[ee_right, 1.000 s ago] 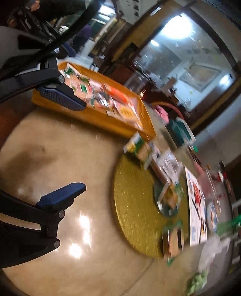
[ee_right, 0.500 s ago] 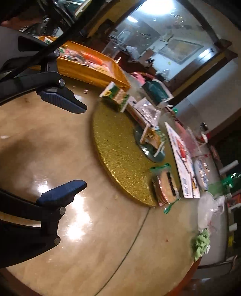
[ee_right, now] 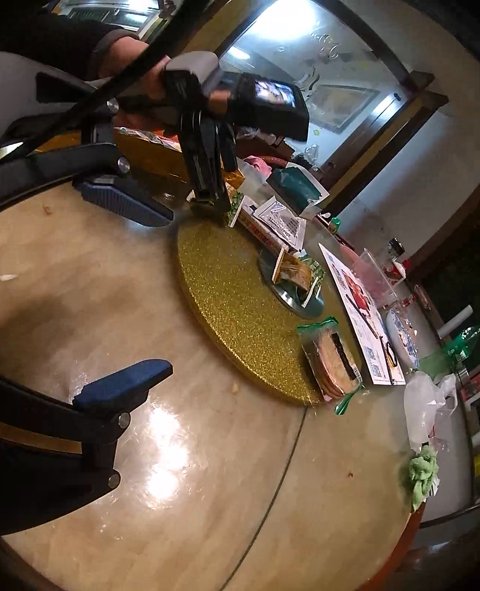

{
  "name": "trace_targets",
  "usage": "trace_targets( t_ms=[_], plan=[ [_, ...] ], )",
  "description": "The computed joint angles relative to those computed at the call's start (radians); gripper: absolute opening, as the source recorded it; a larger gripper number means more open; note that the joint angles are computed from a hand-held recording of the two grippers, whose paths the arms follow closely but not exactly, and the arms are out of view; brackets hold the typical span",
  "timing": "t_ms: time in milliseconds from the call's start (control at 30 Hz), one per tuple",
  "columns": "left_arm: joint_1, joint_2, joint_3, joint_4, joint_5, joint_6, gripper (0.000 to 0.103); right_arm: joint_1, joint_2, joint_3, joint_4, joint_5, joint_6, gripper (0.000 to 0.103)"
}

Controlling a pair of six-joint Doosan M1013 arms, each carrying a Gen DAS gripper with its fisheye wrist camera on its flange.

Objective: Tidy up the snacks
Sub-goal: 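Grasp the green garlic pea packet with the left gripper while the right gripper grasps the round barcoded cracker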

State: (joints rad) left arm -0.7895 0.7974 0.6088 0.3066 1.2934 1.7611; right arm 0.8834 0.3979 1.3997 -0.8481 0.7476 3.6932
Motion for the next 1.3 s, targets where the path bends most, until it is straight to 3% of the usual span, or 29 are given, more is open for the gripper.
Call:
trace_targets(
  t_ms=[67, 133, 233, 333, 500, 600, 733, 867, 967, 1067, 1167, 1300],
  plan=[
    [0.002, 0.013, -0.020, -0.013, 0.051, 0.007, 0.042, 0.001, -0.001, 0.002, -0.009, -0.002, 0.009, 0.074],
    [0.000, -0.008, 0.022, 0.004, 0.005, 0.006, 0.042, -0.001, -0.001, 0.002, -0.006, -0.006, 0.007, 0.074],
    [0.007, 0.000, 0.004, -0.026, 0.021, 0.004, 0.043, -0.002, 0.001, 0.001, 0.003, -0.011, -0.002, 0.074],
    [0.020, -0.003, 0.001, -0.070, 0.030, -0.035, 0.037, -0.004, 0.003, -0.004, 0.013, -0.008, -0.015, 0.074],
    [0.024, -0.100, 0.154, -0.154, -0.053, -0.045, 0.036, -0.006, 0.004, -0.004, 0.025, -0.016, -0.030, 0.074],
    [0.043, -0.176, 0.256, -0.292, -0.050, -0.085, 0.036, -0.008, 0.008, -0.011, 0.042, -0.011, -0.057, 0.074],
    [0.064, -0.287, 0.423, -0.454, -0.126, -0.104, 0.036, -0.018, 0.005, -0.013, 0.086, -0.040, -0.099, 0.074],
    [0.067, -0.359, 0.532, -0.473, -0.208, -0.154, 0.036, -0.055, -0.011, -0.006, 0.262, -0.091, -0.300, 0.075],
    [0.065, -0.406, 0.593, -0.437, -0.308, -0.194, 0.036, -0.085, -0.020, -0.012, 0.289, 0.017, -0.350, 0.076],
    [0.068, -0.414, 0.600, -0.454, -0.319, -0.190, 0.036, -0.150, -0.040, 0.018, 0.365, -0.003, -0.412, 0.079],
    [0.076, -0.428, 0.617, -0.492, -0.340, -0.165, 0.036, -0.196, -0.042, 0.013, 0.365, 0.058, -0.396, 0.080],
    [0.086, -0.448, 0.638, -0.525, -0.361, -0.137, 0.036, -0.266, -0.009, -0.031, 0.515, 0.058, -0.562, 0.082]
  ],
)
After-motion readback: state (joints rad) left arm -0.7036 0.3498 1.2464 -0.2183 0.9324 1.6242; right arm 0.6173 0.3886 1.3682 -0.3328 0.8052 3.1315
